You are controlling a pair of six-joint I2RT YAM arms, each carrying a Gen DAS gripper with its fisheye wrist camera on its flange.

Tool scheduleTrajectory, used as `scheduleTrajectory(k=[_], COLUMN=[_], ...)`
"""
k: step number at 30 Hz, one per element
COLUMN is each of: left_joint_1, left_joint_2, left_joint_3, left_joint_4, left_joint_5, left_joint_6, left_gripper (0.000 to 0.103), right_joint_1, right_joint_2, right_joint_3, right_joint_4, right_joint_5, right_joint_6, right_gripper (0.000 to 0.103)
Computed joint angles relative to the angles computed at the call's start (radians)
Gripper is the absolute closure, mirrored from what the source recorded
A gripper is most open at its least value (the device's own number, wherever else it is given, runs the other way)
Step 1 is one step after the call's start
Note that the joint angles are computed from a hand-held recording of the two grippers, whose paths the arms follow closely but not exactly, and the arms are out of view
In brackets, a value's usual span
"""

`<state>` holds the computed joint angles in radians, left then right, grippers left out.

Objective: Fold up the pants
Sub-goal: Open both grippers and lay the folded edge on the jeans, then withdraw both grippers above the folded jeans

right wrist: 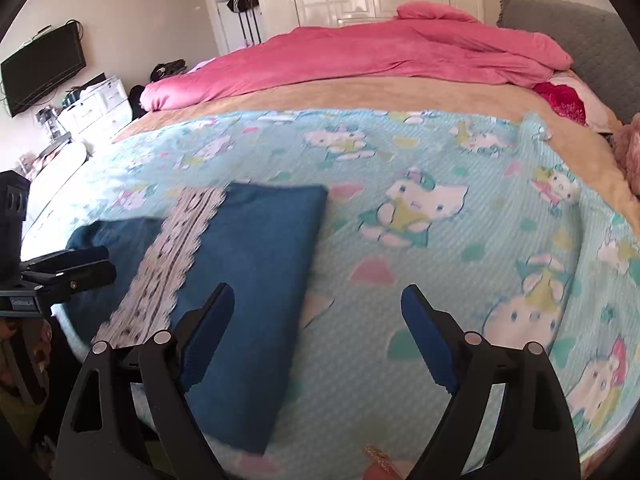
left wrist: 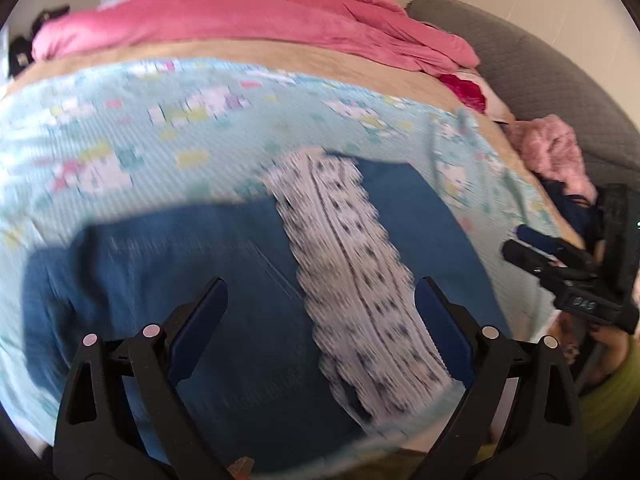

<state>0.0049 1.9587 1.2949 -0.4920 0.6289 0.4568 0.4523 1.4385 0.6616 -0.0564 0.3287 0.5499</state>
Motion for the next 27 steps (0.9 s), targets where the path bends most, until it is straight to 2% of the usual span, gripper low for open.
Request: scheduleTrajectory(k=[4,5,6,7,9,10,11,14,23,27], left_joint_1=[0.020,0.020,0.018,0.014,-0.005,-0.015,-0.023,-0.034,-0.012,0.001], left_joint_2=[-0.015,-0.014,-0.020,-0.026,-0.049,-0.057,-0.057,-0.099,-0.111,-0.111], left_joint_3=[-0.055,-0.066,-0.082,-0.100,-0.145,-0.161,-0.166,-0.226,-0.255,-0.247], left_joint_4=[-0.057,-0.068,-0.067,-0.056,0.003,0.022,0.013,0.051,0.070,0.056], left_joint_5=[0.037,0.031,0.021,0.010,-0.030,-0.049,-0.048,-0.100,-0.096,-0.076], left_joint_6=[0.012,0.008,0.002,-0.003,-0.009,-0.006,0.016,0.077,0.097,0.092], left_gripper=[0.018,0.026,0.030,0.035,0.037,0.051,0.076,0.078,0.076,0.065], right_joint_1=[0.069,0.072,0.073,0.077,0.082,0.081,0.079,0.101,0.127,0.119], right_joint_2=[0.006,0.015,0.026,0.033,0.055,0.079,0.098,0.131,0.153,0.136], right_joint_3=[-0.011,-0.012,-0.012,-0.012,-0.009,0.004,0.014,0.034,0.032,0.034], right_joint_4=[-0.010,0.000,0.015,0.022,0.033,0.022,0.012,-0.038,-0.044,-0.062], right_joint_5=[-0.014,-0.042,-0.074,-0.087,-0.102,-0.109,-0.120,-0.090,-0.045,-0.058], right_joint_6=[0.002,-0.009,-0.019,-0.020,-0.013,-0.005,-0.003,-0.006,0.010,0.021], right_gripper=[0.019,0.023,0.032,0.035,0.036,0.036,0.037,0.045,0.043,0.043])
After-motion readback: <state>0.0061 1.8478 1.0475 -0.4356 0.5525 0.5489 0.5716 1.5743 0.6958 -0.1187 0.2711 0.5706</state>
